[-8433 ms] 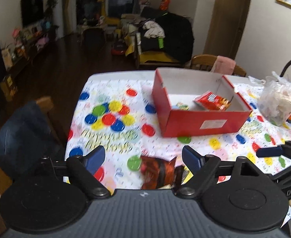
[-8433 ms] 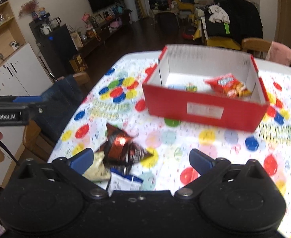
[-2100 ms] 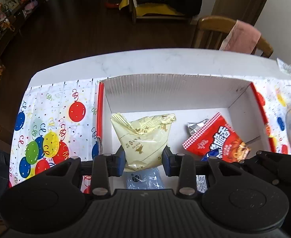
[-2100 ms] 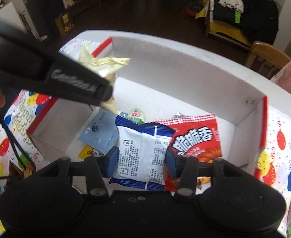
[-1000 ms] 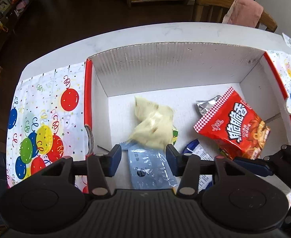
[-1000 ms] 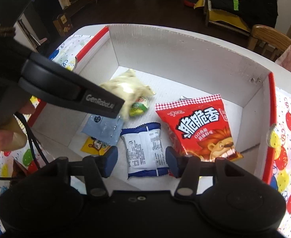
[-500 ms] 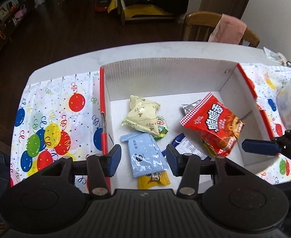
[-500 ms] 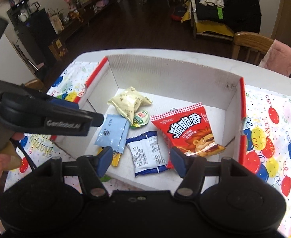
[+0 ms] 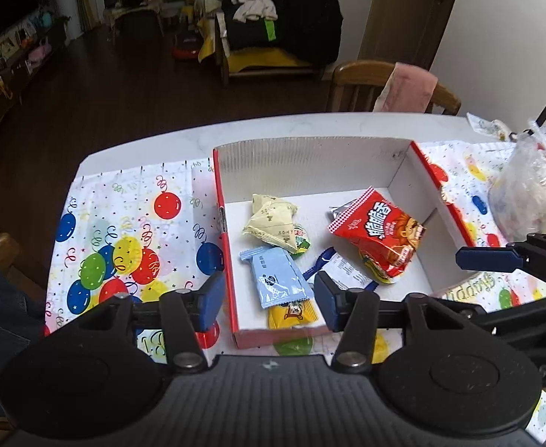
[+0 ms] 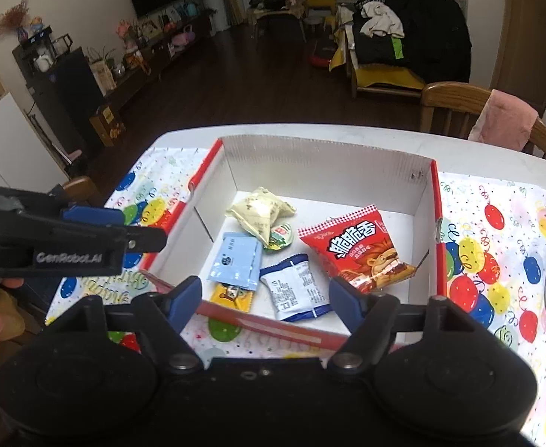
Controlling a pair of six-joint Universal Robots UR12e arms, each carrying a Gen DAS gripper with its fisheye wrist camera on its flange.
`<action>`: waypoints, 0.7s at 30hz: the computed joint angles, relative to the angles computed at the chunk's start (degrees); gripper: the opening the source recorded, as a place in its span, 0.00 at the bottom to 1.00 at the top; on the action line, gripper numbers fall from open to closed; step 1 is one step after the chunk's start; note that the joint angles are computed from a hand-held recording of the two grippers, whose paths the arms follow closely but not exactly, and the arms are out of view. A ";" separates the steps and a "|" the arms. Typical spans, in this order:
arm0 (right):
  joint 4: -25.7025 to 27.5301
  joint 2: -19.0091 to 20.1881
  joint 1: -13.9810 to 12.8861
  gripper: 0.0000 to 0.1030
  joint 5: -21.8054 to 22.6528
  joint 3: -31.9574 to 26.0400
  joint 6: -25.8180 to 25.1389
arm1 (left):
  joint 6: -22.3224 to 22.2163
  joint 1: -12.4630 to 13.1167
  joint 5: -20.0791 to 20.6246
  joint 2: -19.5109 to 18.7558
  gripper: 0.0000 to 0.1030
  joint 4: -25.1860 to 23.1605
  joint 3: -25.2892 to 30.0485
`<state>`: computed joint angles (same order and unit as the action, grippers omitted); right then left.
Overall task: Organize snacks
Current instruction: 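Move both tools back over the snack pile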
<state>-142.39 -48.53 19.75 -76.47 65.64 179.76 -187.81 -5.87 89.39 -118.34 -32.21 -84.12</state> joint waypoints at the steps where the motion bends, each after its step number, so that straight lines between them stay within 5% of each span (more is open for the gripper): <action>1: -0.57 -0.37 0.03 0.74 0.11 0.52 0.47 | 0.04 0.10 -0.30 0.54 0.53 0.67 -0.71; 8: -5.10 -2.45 0.56 0.81 0.83 3.83 2.58 | 1.30 0.69 -1.66 3.92 0.54 4.69 -5.28; 21: -12.95 -5.69 1.94 0.91 3.03 9.43 3.72 | 2.48 1.94 -3.39 9.21 0.70 12.54 -13.38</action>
